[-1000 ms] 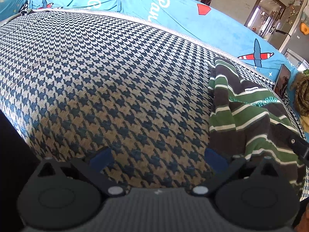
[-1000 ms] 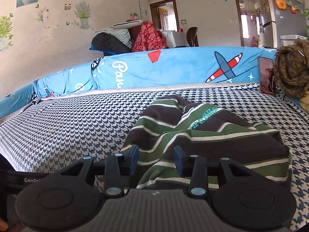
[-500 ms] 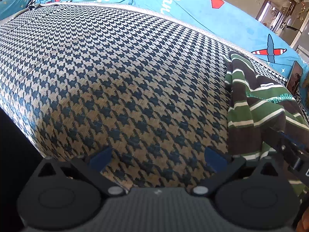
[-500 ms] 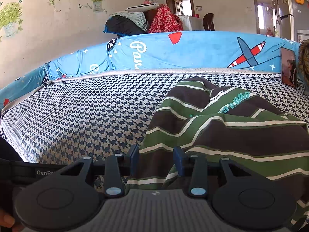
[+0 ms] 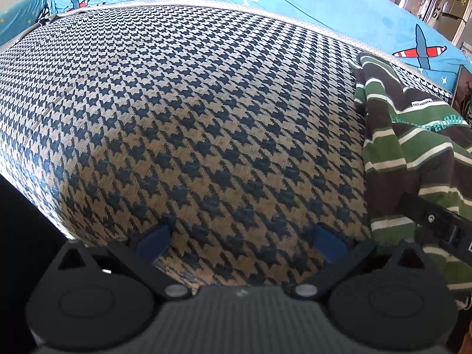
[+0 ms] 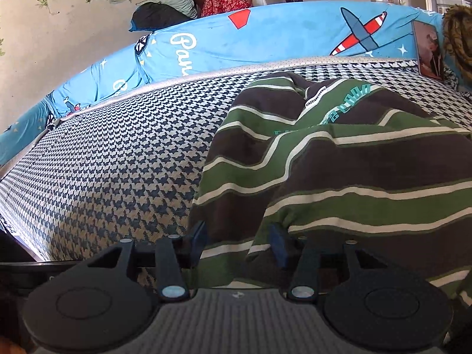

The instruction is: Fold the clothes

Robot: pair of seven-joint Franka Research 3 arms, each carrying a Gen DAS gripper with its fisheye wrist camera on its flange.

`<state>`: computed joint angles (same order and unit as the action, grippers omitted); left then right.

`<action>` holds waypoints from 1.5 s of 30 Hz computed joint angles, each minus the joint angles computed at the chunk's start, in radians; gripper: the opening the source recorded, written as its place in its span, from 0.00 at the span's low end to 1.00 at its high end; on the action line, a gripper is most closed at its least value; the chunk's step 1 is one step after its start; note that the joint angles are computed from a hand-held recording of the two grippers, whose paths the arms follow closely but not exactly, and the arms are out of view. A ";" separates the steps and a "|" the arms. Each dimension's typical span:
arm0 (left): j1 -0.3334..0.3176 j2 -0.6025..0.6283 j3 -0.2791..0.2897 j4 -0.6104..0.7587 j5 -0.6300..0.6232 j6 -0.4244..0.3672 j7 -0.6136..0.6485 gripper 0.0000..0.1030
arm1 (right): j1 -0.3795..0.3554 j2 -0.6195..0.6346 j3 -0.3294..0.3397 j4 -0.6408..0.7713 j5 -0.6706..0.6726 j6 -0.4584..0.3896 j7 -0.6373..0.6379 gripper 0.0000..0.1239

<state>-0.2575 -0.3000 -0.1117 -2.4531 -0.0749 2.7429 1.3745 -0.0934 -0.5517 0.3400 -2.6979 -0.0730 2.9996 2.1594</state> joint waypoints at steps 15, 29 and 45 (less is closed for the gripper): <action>0.039 0.017 -0.027 0.057 0.050 -0.051 -0.033 1.00 | 0.018 0.008 -0.005 0.010 -0.022 -0.014 -0.023 0.50; 0.074 0.172 -0.020 0.265 0.049 -0.049 0.019 1.00 | -0.060 0.005 0.063 -0.010 0.023 0.110 -0.029 0.51; 0.123 0.418 -0.079 0.563 0.142 -0.071 0.001 1.00 | -0.322 0.200 0.237 0.192 -0.057 0.154 -0.042 0.60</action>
